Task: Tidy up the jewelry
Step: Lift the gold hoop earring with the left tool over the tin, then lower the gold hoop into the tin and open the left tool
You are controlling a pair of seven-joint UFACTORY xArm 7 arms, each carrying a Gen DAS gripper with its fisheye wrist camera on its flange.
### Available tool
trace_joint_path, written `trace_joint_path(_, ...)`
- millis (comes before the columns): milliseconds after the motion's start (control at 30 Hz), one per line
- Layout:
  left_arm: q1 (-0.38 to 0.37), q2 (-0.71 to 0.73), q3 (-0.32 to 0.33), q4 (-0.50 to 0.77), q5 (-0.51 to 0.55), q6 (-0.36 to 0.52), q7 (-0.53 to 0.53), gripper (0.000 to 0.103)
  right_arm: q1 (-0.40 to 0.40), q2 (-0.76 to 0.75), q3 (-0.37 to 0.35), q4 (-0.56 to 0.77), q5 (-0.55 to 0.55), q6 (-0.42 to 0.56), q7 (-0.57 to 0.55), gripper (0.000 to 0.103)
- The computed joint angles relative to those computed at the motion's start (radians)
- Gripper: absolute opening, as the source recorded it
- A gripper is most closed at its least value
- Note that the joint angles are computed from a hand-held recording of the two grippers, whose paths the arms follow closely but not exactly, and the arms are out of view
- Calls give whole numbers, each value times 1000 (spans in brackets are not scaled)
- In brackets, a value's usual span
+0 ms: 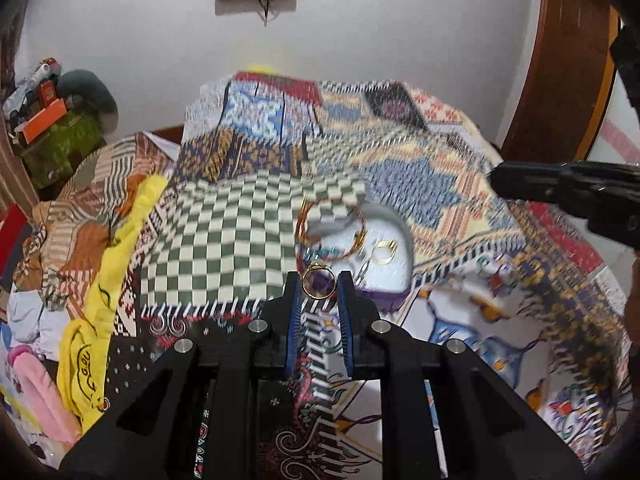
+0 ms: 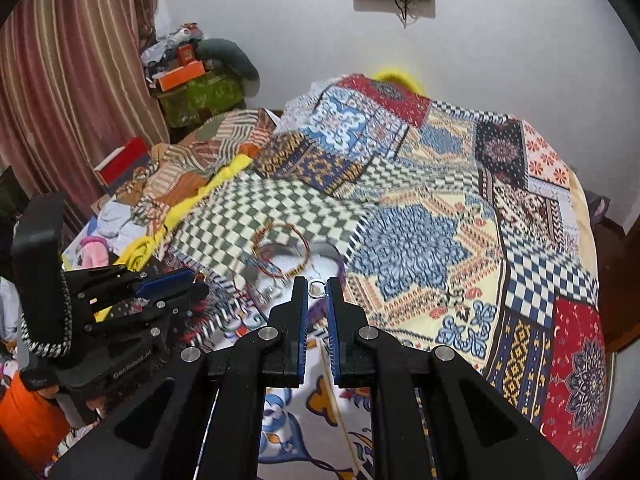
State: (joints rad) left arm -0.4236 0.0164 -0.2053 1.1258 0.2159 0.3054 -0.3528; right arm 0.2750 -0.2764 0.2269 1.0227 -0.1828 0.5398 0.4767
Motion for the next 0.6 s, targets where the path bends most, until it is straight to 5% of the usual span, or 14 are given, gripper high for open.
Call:
trace_joint_path(433,-9,47,-2,78,-48,-22,38,17,12,94,1,91,-28,-15,-2,8)
trace_joint_path(600,-8,111,-6,126,-138,13,104,17,33,152,-35,123,59,17,-65,8)
